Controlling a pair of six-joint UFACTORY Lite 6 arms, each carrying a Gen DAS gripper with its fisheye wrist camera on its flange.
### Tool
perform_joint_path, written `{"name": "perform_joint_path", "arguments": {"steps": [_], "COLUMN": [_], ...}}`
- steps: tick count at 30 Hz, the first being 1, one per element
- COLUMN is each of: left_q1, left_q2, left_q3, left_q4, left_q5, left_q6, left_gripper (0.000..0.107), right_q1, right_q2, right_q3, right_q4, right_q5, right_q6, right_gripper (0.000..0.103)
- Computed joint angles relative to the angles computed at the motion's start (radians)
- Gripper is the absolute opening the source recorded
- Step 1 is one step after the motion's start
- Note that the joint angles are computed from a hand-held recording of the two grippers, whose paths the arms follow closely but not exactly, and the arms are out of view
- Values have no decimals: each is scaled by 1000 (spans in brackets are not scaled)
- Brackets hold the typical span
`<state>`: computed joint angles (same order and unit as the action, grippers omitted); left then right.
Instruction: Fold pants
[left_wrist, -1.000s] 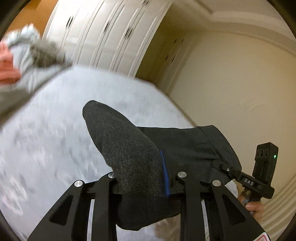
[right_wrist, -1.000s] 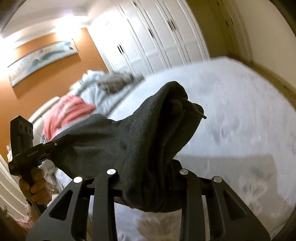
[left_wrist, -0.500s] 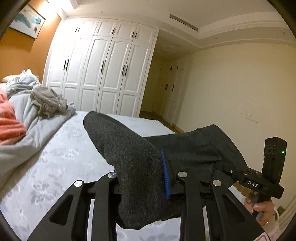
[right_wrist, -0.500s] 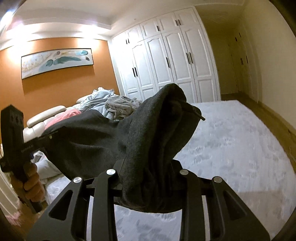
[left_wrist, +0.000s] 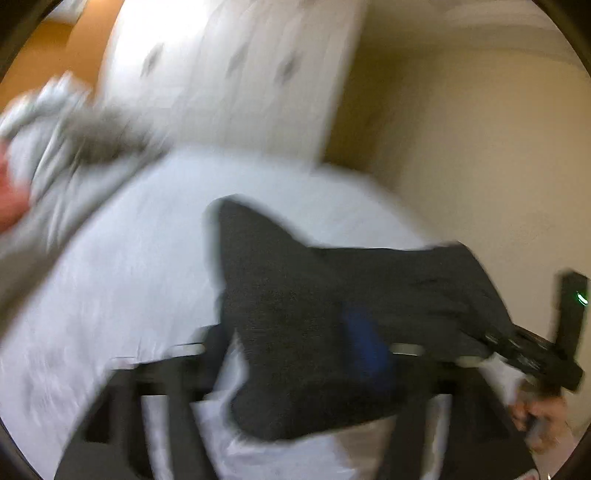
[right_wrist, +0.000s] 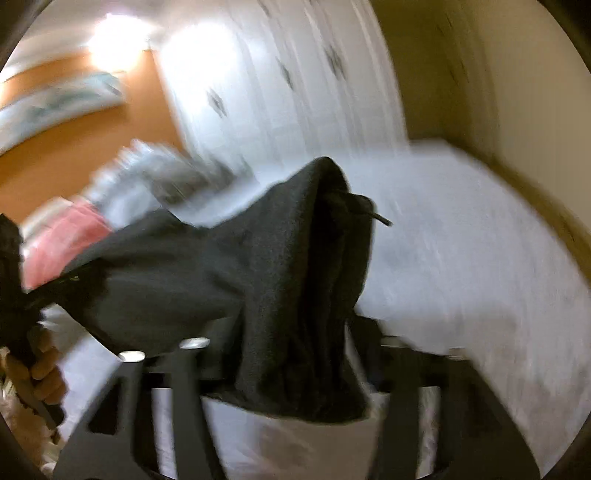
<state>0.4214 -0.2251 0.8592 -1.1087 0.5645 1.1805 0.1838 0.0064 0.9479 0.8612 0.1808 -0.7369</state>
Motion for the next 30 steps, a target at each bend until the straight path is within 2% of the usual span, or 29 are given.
{"name": "perform_joint_path", "arguments": {"steps": [1, 2, 3, 4, 5, 6, 8, 10, 11, 12, 14, 15, 16, 17, 18, 19, 22, 23, 24, 26, 27, 28, 30], "left_q1": [-11, 2, 36, 90, 137, 180, 202, 173, 159, 130, 100, 89, 84, 78, 78, 79, 104, 91, 58, -14, -22, -19, -16], "left_q2": [94, 193, 257, 306, 341, 371, 403, 428, 446, 457, 522, 545, 566, 587, 566, 530, 434, 433, 441, 452, 406, 330, 200], "left_q3": [-9, -7, -10, -8, -5, 3, 20, 41, 57, 57, 94, 100, 103, 120, 110, 94, 63, 61, 57, 41, -9, -73, -155], "left_q4": [5, 5, -32, -80, -110, -132, -121, -94, -90, -94, -90, -97, -118, -109, -109, -102, -48, -33, 4, 56, 23, -33, -20], "left_q5": [-70, -98, -84, -28, 18, 57, 84, 69, 56, 31, 24, 43, 52, 65, 76, 80, 109, 81, 11, -120, -172, -203, -225], "left_q6": [3, 19, 62, 116, 148, 160, 121, 73, 60, 46, 32, 36, 62, 63, 77, 83, 56, 34, 2, -34, 0, 58, 66], "left_gripper": [68, 68, 68, 68, 68, 68, 69, 70, 70, 70, 70, 63, 40, 33, 20, 15, 15, 16, 18, 29, 34, 34, 37], "right_q1": [-20, -53, -88, -122, -152, -168, -185, -163, -158, -148, -116, -110, -111, -112, -106, -96, -96, -87, -62, -23, -28, -31, -10], "right_q2": [83, 129, 134, 122, 111, 117, 140, 160, 182, 223, 335, 390, 442, 465, 446, 407, 278, 289, 325, 375, 337, 257, 88], "right_q3": [-12, -41, -67, -96, -120, -121, -96, -67, -49, -11, 96, 135, 174, 189, 185, 170, 108, 116, 132, 131, 108, 54, -53], "right_q4": [59, 160, 265, 369, 473, 536, 595, 646, 658, 641, 521, 471, 459, 485, 480, 466, 495, 462, 387, 217, 192, 210, 281], "right_q5": [-34, -25, 9, 43, 77, 104, 149, 162, 170, 169, 157, 165, 197, 227, 220, 214, 223, 192, 119, 3, 3, 0, -33], "right_q6": [-80, -185, -288, -391, -490, -547, -602, -622, -622, -582, -414, -354, -335, -348, -344, -351, -452, -430, -367, -227, -183, -175, -242], "right_gripper": [71, 70, 70, 70, 74, 82, 85, 85, 90, 93, 93, 86, 68, 45, 35, 34, 32, 36, 49, 61, 60, 60, 51]}}
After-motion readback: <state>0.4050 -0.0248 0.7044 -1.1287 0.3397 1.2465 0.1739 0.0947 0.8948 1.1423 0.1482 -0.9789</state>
